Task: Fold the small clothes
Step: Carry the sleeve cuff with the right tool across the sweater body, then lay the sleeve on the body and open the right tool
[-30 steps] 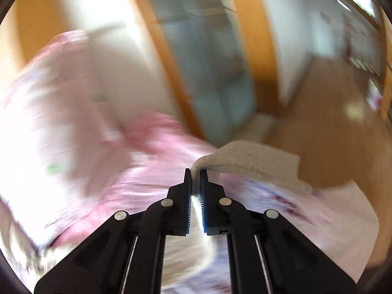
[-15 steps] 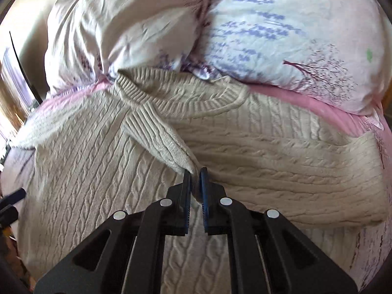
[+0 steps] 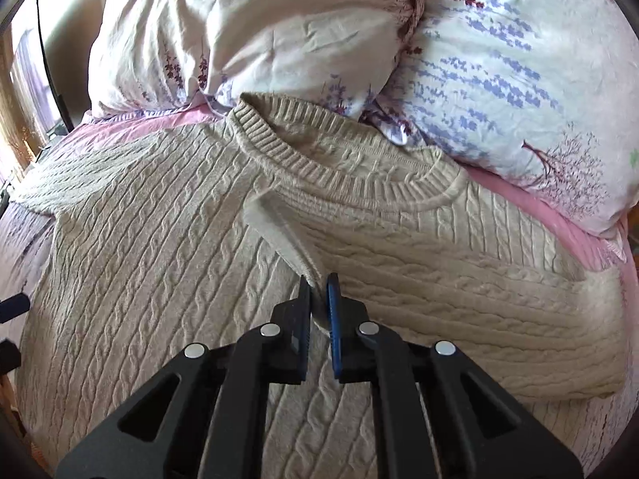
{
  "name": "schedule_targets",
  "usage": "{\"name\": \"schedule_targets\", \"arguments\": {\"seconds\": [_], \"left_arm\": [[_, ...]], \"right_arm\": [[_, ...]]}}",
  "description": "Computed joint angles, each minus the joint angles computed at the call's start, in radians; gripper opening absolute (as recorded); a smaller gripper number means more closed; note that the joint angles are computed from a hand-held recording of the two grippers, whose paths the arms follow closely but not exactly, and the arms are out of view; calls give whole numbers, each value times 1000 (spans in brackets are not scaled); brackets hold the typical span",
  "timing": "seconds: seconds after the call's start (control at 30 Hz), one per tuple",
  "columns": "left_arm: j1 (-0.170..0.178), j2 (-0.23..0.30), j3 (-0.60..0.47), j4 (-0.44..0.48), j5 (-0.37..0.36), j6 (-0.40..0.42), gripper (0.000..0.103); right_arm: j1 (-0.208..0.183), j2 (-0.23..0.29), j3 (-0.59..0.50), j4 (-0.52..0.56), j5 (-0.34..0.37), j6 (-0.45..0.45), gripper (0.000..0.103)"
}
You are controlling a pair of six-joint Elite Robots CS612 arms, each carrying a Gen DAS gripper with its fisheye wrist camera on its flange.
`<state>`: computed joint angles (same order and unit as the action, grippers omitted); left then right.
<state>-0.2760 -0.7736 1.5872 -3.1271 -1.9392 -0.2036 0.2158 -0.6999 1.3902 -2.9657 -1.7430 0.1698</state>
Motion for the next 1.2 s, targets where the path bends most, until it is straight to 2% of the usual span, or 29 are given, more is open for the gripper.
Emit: {"name": "schedule_targets", "arguments": {"seconds": [0.1,0.17,0.23,0.3,0.5,0.57,0.6,0.67,0.7,0.73,0.8,0.87,0.93,1.0,1.07,1.1,1.13,1.2], "left_arm": [[3,1,-1,-2,1,-11,101],[5,2,-2,-2,-4,-18,101],[5,3,-3,0,-5,-14,101],[4,2,-2,-1,-6,-11,101],[4,1,-1,-17,-19,-23,101],[5,2,-6,-12,-33,-20,101],[5,3,-12,-4,-45,-18,101],[10,11,-40,34,-93,-16,101],[12,15,-53,47,-114,-14,101],[13,22,-75,69,-137,-12,101],[13,37,-122,126,-189,-11,100],[9,51,-164,186,-226,-18,96],[4,75,-220,258,-275,-34,80],[-5,96,-265,312,-297,-48,68],[-15,120,-316,379,-305,-76,59],[-19,131,-339,415,-312,-88,53],[-23,145,-367,463,-307,-106,48],[-27,159,-396,527,-290,-142,44]], "right_arm": [[-7,-6,-1,-71,30,87,8],[-13,-7,-2,-132,78,142,8],[-14,1,-18,-137,125,167,8],[-8,19,-49,-98,173,172,8],[7,66,-129,-8,225,202,8],[7,80,-167,88,243,198,10],[2,84,-173,115,269,203,11],[-12,66,-137,87,340,230,20],[-21,52,-113,70,378,248,33],[-31,37,-80,33,410,281,47],[-58,-2,18,-108,446,396,53],[-88,-39,117,-237,457,528,53],[-120,-67,210,-365,442,672,52],[-146,-93,300,-480,367,817,49],[-163,-113,368,-542,272,926,49],[-172,-117,387,-559,253,967,47],[-183,-116,404,-582,253,1017,45],[-202,-109,421,-619,288,1062,42]]}}
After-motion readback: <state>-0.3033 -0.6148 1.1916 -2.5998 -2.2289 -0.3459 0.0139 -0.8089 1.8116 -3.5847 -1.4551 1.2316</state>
